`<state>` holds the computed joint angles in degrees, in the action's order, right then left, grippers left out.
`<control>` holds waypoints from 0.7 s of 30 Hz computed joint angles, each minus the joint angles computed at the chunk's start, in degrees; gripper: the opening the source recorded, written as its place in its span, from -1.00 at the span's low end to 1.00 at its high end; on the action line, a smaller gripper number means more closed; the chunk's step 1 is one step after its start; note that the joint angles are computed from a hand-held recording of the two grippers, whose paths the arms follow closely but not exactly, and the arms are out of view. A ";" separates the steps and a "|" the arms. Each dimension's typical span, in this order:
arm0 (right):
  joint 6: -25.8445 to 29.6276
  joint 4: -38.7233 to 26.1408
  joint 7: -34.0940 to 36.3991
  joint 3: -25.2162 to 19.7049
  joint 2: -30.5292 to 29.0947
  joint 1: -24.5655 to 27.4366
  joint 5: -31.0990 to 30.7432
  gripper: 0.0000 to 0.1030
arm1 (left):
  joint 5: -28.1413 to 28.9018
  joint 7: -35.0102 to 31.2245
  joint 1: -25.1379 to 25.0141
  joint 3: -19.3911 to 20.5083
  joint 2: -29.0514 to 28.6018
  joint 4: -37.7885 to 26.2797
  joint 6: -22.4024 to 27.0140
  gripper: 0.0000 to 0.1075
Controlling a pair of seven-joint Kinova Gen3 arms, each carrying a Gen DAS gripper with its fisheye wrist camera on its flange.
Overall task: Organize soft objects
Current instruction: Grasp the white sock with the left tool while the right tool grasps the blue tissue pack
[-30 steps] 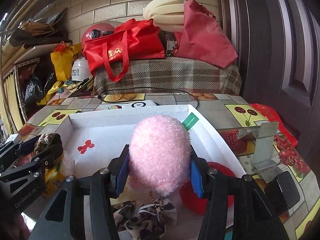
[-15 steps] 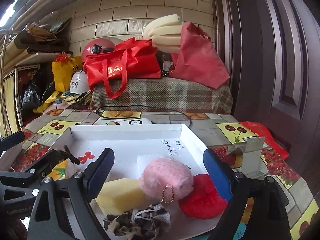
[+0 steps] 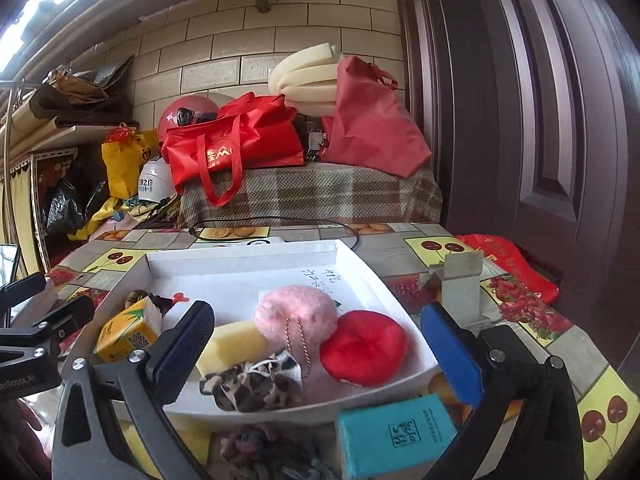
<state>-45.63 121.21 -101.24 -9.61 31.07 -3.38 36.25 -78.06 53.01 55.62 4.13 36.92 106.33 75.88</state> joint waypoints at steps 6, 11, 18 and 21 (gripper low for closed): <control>-1.64 0.90 -7.76 7.68 -1.59 -0.61 8.50 1.00 | -2.45 2.57 2.26 2.51 -2.48 4.59 -2.14 0.91; -3.41 -0.09 -19.07 20.19 -2.44 -5.44 18.89 1.00 | -5.23 1.41 0.78 5.86 -5.63 8.04 -9.42 0.91; 7.56 -4.98 -33.68 20.40 -3.34 -4.75 35.16 1.00 | -1.17 -9.43 -3.30 6.51 -6.97 5.55 -21.69 0.91; 9.18 -8.16 -40.67 16.46 -1.61 -1.07 42.15 1.00 | 2.94 -15.11 -4.29 5.52 -6.54 3.38 -24.49 0.91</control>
<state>-36.45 113.05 -141.91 6.84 29.46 -4.45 78.41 -75.12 37.90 51.33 9.66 30.38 109.71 51.39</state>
